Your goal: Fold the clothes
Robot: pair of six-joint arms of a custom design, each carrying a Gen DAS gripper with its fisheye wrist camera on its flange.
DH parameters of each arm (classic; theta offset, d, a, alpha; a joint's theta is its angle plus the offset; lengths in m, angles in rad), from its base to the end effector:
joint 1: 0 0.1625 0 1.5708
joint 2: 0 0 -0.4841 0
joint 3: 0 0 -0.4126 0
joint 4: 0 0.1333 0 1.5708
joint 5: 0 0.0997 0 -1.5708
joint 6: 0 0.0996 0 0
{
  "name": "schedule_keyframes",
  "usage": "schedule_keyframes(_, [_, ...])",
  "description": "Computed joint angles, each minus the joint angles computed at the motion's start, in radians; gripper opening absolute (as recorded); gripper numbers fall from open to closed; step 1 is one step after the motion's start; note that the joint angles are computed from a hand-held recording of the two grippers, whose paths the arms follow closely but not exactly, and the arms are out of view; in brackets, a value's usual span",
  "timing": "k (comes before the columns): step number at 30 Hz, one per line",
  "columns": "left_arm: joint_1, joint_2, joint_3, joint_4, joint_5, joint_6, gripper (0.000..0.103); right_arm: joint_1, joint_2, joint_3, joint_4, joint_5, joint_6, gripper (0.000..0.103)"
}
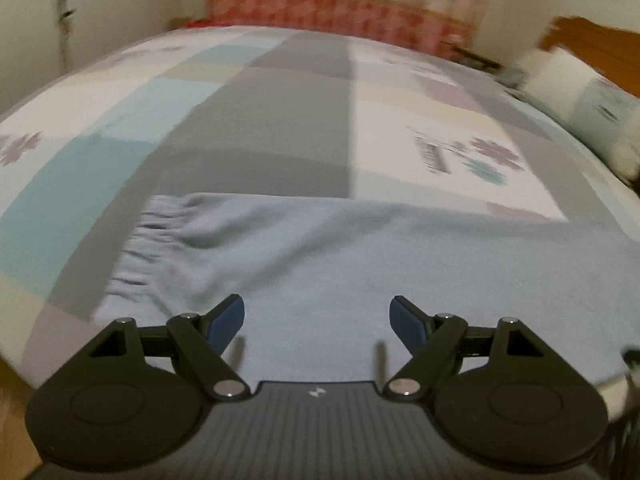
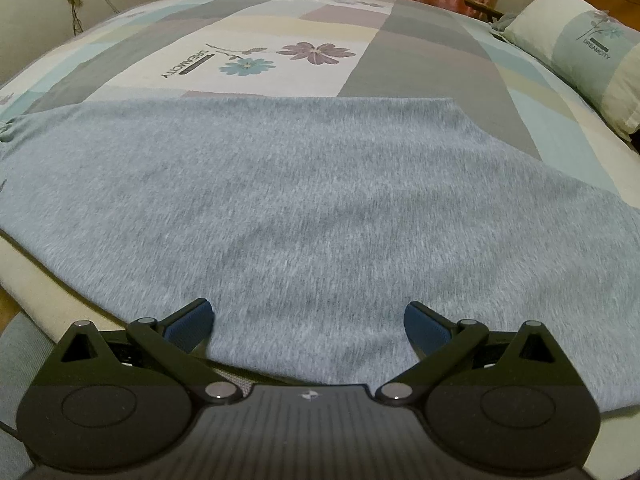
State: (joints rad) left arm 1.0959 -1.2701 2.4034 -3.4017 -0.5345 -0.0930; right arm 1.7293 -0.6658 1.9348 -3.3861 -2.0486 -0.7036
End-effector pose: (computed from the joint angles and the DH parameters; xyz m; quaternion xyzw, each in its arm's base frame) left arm -0.0006 -0.4801 0.2763 -0.0112 0.8337 -0.4154 0.3636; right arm 0.1866 -0.6127 0.0438 0.3329 -0.8767 0.1911 0.2900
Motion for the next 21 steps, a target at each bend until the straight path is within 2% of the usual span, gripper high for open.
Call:
schedule_keyframes(5, [-0.013,0.025,0.038,0.079,0.045,-0.132,0.081,-0.004,0.002,0.010,-0.026,0.013,-0.010,0.103])
schedule_keyframes(6, [-0.022,0.032,0.048,0.055,0.055,-0.117,0.081,-0.005,0.002,0.011,-0.028,0.016,-0.013,0.103])
schedule_keyframes(9, [-0.048,0.020,0.055,0.099,0.079,-0.135,0.081,-0.007,0.002,0.014,-0.037,0.021,-0.018,0.103])
schedule_keyframes(11, [-0.059,0.031,0.054,0.052,0.079,-0.097,0.081,-0.007,0.003,0.016,-0.045,0.024,-0.021,0.103])
schedule_keyframes(14, [-0.062,0.055,0.044,0.016,0.055,-0.060,0.081,-0.008,0.004,0.018,-0.054,0.027,-0.024,0.103])
schedule_keyframes(19, [-0.047,0.086,0.040,0.002,-0.020,-0.101,0.082,-0.011,0.005,0.022,-0.067,0.033,-0.029,0.103])
schedule_keyframes(21, [-0.056,0.089,0.056,-0.034,-0.017,-0.098,0.083,-0.010,0.004,0.022,-0.065,0.033,-0.029,0.103])
